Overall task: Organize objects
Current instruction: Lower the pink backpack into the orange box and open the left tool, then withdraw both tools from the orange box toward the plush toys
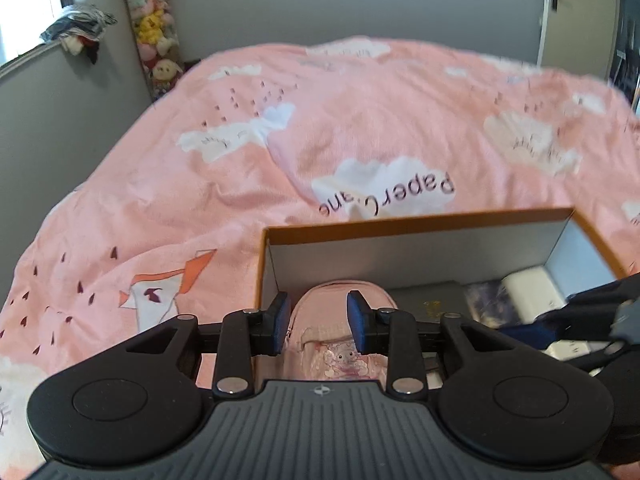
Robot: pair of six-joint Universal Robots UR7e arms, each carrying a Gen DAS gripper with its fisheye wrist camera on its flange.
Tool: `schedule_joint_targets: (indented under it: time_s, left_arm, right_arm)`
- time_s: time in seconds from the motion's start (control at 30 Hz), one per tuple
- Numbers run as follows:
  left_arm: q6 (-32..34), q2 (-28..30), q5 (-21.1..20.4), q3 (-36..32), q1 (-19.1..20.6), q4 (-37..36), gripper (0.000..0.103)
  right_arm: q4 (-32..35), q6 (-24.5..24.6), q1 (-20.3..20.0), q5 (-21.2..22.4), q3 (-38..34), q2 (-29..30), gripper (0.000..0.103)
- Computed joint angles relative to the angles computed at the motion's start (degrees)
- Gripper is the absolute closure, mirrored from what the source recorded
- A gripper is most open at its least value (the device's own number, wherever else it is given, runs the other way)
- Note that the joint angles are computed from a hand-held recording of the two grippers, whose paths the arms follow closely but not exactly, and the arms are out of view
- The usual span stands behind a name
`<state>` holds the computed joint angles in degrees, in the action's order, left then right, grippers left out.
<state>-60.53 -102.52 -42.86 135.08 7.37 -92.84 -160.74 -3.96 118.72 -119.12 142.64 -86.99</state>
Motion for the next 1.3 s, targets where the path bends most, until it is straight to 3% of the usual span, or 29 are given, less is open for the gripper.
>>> schedule_joint_targets:
  time_s: [0.13, 0.27, 0.37, 0.43, 0.6, 0.73, 0.87, 1.1, 1.2, 1.3]
  left_arm:
    - [-4.5, -4.0, 1.6, 1.0, -4.9, 3.8, 0.067]
    - [-6.9, -7.0, 1.4, 1.1, -6.9, 5.2, 0.067]
    - [-7.0, -8.4, 0.9, 1.1, -7.7, 5.8, 0.067]
    - [-7.6, -9.3, 0.6, 1.0, -8.1, 6.8, 0.067]
    - [-7.8, -11.5, -0.4, 1.2, -8.1, 7.1, 0.067]
    - [-5.7, -12.5, -1.9, 1.2, -8.5, 6.5, 0.067]
    - [-5.2, -13.8, -2.8, 0.5, -11.7, 10.3, 0.067]
    - [-10.7, -20.1, -4.4, -1.5, -25.2, 28.3, 0.067]
    - [-16.4, -23.4, -7.9, -2.8, -32.5, 39.8, 0.067]
    - [-24.6, -26.4, -12.7, -4.3, -41.2, 53.1, 0.067]
  right_arm:
    - [4.8, -2.3, 1.9, 1.1, -0.8, 0.2, 0.051]
    - [6.8, -2.8, 3.8, 0.0, -1.2, 2.1, 0.049]
    - [7.4, -2.1, 4.1, -1.8, -2.5, 4.5, 0.052]
    - [6.9, -2.1, 3.5, -2.1, -3.3, 5.9, 0.065]
    - [7.9, -1.1, 2.1, -0.6, -4.9, 7.7, 0.066]
    - [7.9, -0.4, 3.4, -1.9, -4.4, 7.3, 0.065]
    - [6.0, 0.3, 5.9, -3.6, -2.4, 4.6, 0.065]
    - [-0.4, 4.8, 12.8, -5.0, 4.7, -6.6, 0.057]
    - [1.1, 8.7, 16.0, -5.7, 7.4, -12.7, 0.056]
    - [3.3, 13.0, 20.7, -10.0, 9.8, -17.7, 0.055]
